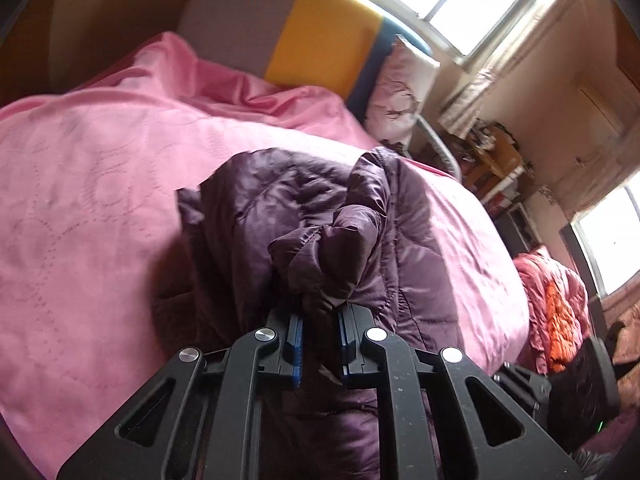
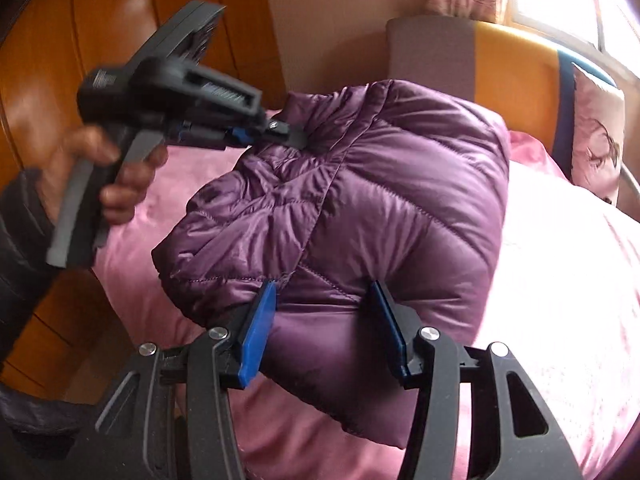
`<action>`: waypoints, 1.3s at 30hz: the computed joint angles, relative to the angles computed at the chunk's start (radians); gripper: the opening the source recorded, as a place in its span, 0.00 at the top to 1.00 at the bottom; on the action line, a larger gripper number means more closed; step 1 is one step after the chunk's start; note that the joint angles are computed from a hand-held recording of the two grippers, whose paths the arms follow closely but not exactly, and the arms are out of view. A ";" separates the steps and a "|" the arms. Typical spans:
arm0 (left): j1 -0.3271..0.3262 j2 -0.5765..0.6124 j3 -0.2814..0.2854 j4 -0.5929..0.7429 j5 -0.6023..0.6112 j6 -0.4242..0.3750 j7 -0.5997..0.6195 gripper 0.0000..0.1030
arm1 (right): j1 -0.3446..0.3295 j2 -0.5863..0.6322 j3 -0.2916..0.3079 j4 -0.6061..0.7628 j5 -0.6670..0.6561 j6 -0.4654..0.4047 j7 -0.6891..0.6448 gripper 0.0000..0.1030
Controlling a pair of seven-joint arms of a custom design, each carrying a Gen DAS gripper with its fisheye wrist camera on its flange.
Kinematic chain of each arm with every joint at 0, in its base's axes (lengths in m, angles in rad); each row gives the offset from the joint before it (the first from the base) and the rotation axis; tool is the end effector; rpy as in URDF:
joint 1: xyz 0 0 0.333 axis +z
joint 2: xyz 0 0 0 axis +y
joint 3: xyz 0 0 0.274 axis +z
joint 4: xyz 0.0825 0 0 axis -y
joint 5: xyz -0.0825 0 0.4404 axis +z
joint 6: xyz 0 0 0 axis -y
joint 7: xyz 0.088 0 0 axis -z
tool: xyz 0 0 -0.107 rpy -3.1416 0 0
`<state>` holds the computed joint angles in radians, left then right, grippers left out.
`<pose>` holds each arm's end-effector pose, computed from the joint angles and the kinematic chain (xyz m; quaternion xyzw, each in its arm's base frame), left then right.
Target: Fold large clothes
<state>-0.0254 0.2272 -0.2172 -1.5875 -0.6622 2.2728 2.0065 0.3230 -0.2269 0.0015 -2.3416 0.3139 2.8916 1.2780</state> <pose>0.6944 -0.1749 0.5074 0.5338 -0.7564 0.3767 0.0325 0.5504 0.1660 0.4442 -0.7546 0.5310 -0.1935 0.3334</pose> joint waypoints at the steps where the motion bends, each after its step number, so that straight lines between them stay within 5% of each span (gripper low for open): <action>1: -0.008 0.006 0.013 -0.001 0.040 0.009 -0.061 0.87 | -0.024 0.020 0.031 0.005 -0.066 0.015 0.041 0.51; 5: -0.040 -0.015 0.039 -0.078 0.206 0.113 -0.243 0.73 | -0.028 0.047 0.043 0.002 -0.157 0.033 0.041 0.51; 7: -0.050 -0.030 0.043 -0.124 0.271 0.172 -0.292 0.66 | 0.034 0.033 -0.028 0.012 -0.004 -0.015 -0.115 0.52; 10: -0.055 -0.059 0.037 -0.188 0.312 0.261 -0.311 0.65 | 0.098 -0.002 -0.156 0.070 0.354 -0.226 -0.393 0.52; 13: -0.068 -0.077 0.036 -0.221 0.376 0.322 -0.347 0.65 | 0.049 -0.011 -0.172 0.111 0.446 -0.252 -0.422 0.53; 16: -0.079 -0.086 0.038 -0.241 0.434 0.369 -0.382 0.65 | -0.013 0.053 -0.157 0.204 0.488 -0.196 -0.341 0.40; 20: -0.087 -0.102 0.041 -0.272 0.499 0.419 -0.411 0.65 | -0.100 0.237 -0.108 0.413 0.355 -0.166 -0.101 0.39; 28: -0.099 -0.122 0.044 -0.317 0.601 0.495 -0.463 0.65 | -0.164 0.564 -0.080 0.777 0.063 -0.292 0.250 0.43; 39: -0.090 -0.117 0.033 -0.363 0.578 0.610 -0.443 0.65 | -0.181 0.575 0.000 0.758 -0.130 -0.273 0.388 0.26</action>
